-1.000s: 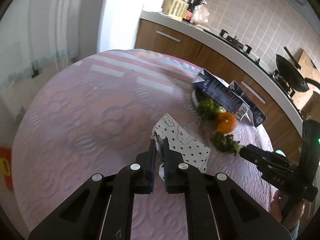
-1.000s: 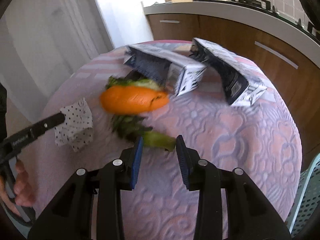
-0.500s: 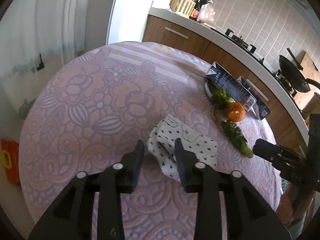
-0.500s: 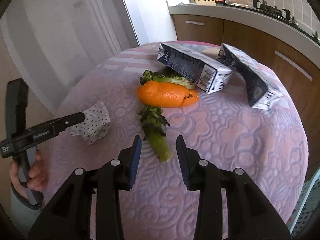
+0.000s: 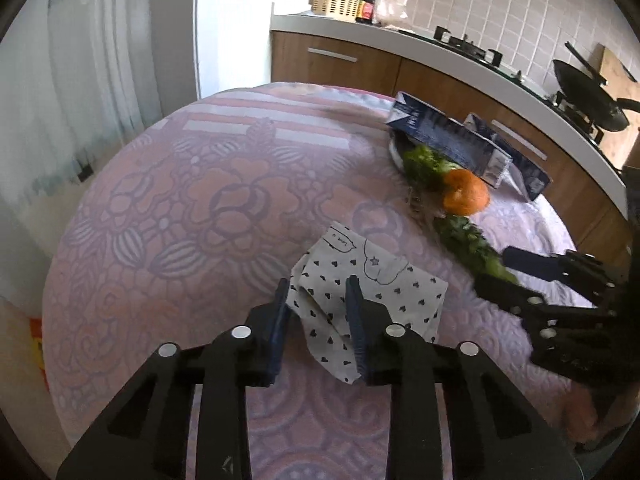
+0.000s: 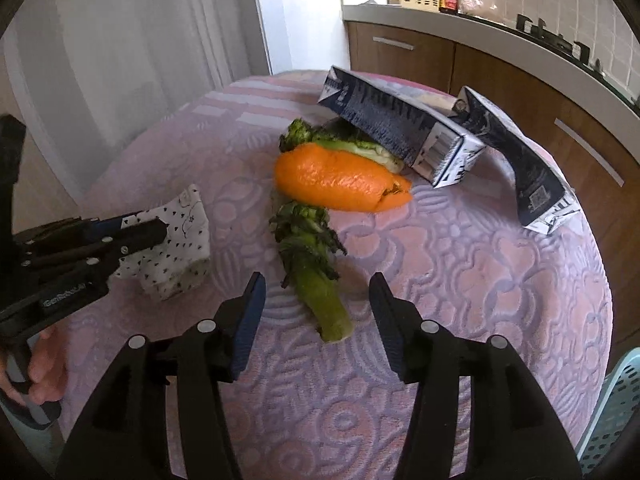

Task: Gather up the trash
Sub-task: 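Grasp the white dotted napkin with the left tool while the right tool grasps the green stalk, then carry napkin and stalk over the blue basket and open both tools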

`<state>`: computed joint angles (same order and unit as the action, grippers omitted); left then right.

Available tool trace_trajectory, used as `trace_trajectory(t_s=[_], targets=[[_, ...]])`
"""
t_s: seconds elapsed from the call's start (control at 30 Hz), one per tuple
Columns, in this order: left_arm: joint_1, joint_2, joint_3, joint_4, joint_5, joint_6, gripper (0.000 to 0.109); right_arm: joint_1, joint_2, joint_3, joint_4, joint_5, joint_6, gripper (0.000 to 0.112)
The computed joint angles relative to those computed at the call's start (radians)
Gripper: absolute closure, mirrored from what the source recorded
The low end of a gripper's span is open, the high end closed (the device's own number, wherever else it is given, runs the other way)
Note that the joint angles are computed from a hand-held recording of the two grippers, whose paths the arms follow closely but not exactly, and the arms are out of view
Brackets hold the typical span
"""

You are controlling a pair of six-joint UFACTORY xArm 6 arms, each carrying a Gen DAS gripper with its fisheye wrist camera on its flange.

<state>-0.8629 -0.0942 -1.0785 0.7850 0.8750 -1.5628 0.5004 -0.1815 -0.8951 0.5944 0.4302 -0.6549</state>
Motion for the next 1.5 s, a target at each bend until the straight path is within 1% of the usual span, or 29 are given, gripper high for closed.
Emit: trace_trajectory(t_s=[0.03, 0.07, 0.1, 0.17, 0.23, 0.33, 0.4, 0.57, 0.7, 0.9, 1.07, 1.23, 1.4, 1.5], targets=[[-0.006, 0.0, -0.001, 0.011, 0.002, -0.005, 0.094, 0.009, 0.0, 0.006, -0.031, -0.015, 0.018, 0.067], [-0.016, 0.001, -0.007, 0.026, 0.013, -0.01, 0.096, 0.021, 0.001, 0.012, -0.071, -0.036, 0.043, 0.08], [-0.026, 0.003, -0.012, 0.038, 0.014, -0.015, 0.1, 0.032, -0.005, 0.026, -0.115, -0.059, 0.066, 0.086], [-0.037, -0.004, -0.012, 0.054, 0.01, -0.028, 0.102, 0.042, -0.015, 0.04, -0.123, -0.074, 0.054, 0.098], [-0.048, -0.012, -0.012, 0.068, 0.01, -0.04, 0.104, 0.048, -0.036, 0.064, -0.122, -0.095, 0.049, 0.098], [-0.064, -0.043, 0.004, 0.11, -0.014, -0.081, 0.105, 0.035, -0.085, 0.085, -0.001, -0.056, -0.037, 0.098], [-0.074, -0.05, 0.002, 0.13, -0.016, -0.097, 0.106, 0.024, -0.131, 0.11, 0.051, -0.049, -0.076, 0.098], [-0.112, -0.053, -0.025, 0.2, -0.001, -0.128, 0.106, -0.016, -0.216, 0.138, 0.115, -0.02, -0.116, 0.098], [-0.138, -0.037, -0.069, 0.241, 0.01, -0.131, 0.106, -0.051, -0.278, 0.159, 0.155, -0.006, -0.139, 0.098], [-0.165, 0.026, -0.182, 0.323, -0.018, -0.113, 0.106, -0.127, -0.379, 0.195, 0.196, 0.008, -0.162, 0.098], [-0.168, 0.128, -0.317, 0.334, -0.058, -0.056, 0.106, -0.236, -0.452, 0.211, 0.235, 0.044, -0.193, 0.098], [-0.159, 0.279, -0.499, 0.285, -0.119, 0.056, 0.106, -0.383, -0.501, 0.224, 0.288, 0.088, -0.237, 0.098], [-0.161, 0.518, -0.8, 0.147, -0.167, 0.26, 0.106, -0.567, -0.501, 0.231, 0.36, 0.14, -0.293, 0.098], [-0.17, 0.678, -1.015, 0.05, -0.157, 0.393, 0.106, -0.662, -0.474, 0.226, 0.398, 0.163, -0.329, 0.098]])
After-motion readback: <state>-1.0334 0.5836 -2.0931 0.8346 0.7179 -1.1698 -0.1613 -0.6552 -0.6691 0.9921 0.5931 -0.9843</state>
